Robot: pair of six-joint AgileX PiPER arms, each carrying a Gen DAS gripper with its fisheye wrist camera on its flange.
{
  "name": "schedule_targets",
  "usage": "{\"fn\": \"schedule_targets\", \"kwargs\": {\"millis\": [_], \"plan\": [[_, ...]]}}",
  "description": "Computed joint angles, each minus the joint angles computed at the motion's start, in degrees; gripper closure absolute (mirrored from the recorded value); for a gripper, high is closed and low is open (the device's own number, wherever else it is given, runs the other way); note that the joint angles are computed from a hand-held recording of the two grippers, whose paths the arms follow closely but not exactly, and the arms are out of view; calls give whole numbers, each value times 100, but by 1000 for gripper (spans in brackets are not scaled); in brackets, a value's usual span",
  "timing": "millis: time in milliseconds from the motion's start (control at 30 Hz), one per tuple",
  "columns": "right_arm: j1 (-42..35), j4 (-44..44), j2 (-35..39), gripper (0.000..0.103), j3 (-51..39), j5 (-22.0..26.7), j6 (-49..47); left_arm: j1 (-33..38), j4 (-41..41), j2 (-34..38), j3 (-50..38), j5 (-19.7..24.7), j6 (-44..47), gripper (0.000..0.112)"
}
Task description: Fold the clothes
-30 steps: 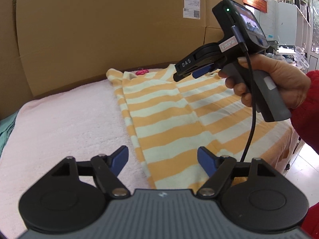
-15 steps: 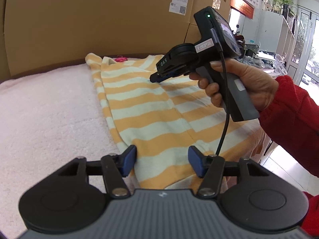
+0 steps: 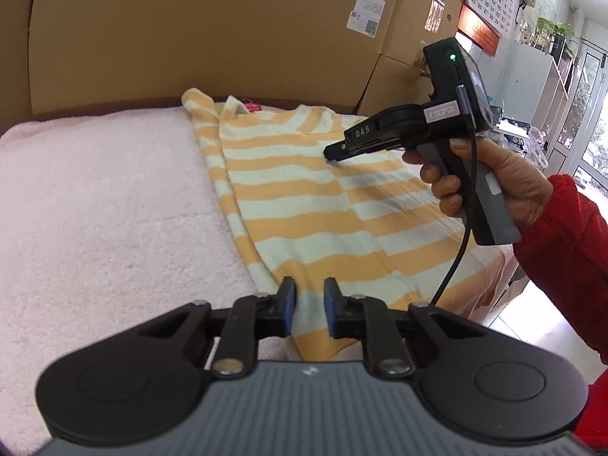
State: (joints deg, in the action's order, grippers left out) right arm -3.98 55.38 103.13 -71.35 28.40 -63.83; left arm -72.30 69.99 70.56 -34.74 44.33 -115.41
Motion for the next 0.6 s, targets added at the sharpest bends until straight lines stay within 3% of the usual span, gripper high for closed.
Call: {"fn": "schedule_targets", "kwargs": {"millis": [133, 233, 367, 467, 600], "plan": [[-78, 770, -199, 92, -103, 107, -365, -13, 238, -46, 77, -131, -217, 98], [147, 255, 78, 82, -886, 503, 327, 38, 267, -37, 66, -243, -241, 104], [669, -1061, 804, 81, -2296, 658, 1955, -66, 272, -78, 83, -182, -323, 111], [1052, -2348, 1491, 67, -3589, 1137, 3409, -172, 297, -143, 139, -92, -405, 111], [1467, -3393, 2061, 63, -4404, 1227, 4337, -213, 273, -180, 189, -71, -398, 111]]}}
